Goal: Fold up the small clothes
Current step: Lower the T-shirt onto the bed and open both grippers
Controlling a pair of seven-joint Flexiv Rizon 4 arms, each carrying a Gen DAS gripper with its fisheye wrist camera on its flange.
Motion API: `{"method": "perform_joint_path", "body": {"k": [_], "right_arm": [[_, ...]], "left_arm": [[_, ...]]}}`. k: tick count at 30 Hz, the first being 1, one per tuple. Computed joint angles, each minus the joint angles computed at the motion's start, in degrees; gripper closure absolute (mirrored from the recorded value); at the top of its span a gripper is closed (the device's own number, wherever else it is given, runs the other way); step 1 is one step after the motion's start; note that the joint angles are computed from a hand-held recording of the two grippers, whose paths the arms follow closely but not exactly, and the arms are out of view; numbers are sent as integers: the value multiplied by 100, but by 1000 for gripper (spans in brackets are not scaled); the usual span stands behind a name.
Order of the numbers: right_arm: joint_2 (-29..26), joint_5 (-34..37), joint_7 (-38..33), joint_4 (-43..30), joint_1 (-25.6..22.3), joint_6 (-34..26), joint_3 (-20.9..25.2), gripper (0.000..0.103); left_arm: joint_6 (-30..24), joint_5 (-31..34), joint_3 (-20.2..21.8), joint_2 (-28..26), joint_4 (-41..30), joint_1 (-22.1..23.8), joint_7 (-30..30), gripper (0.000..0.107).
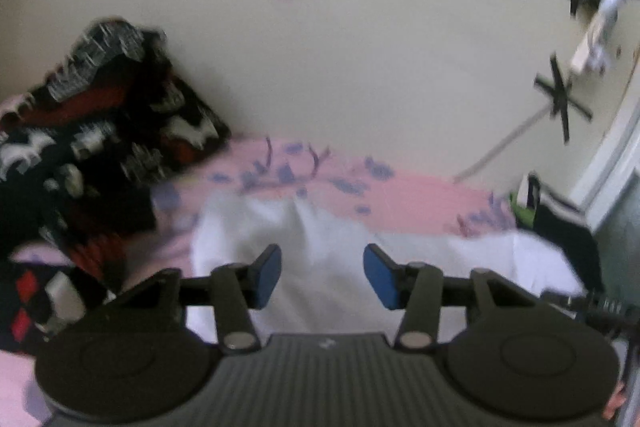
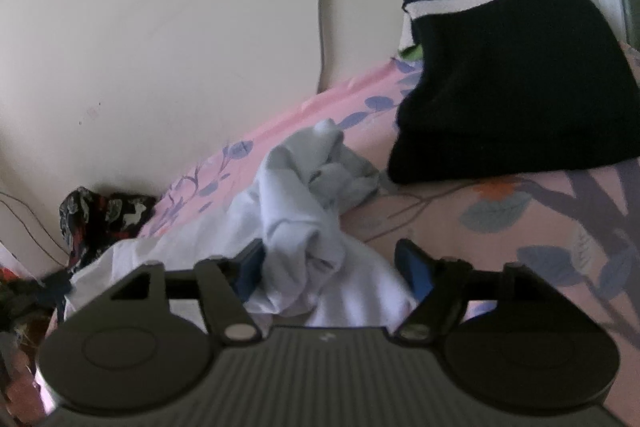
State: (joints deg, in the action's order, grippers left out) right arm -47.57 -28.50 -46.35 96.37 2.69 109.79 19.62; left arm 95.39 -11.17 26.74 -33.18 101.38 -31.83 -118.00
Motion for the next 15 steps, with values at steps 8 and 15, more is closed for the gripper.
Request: {"method": "perform_joint_path", "body": {"k": [8,15], "right_arm": [[517,89,-356,140,595,166,-365,88],[520,-580,-937,-446,1082,-441,-32,88]], "left_arm": [[-273,213,-878,-11,60,784,-73,95],[1662,128,-2193,448,1225,2118,-197,88]]}}
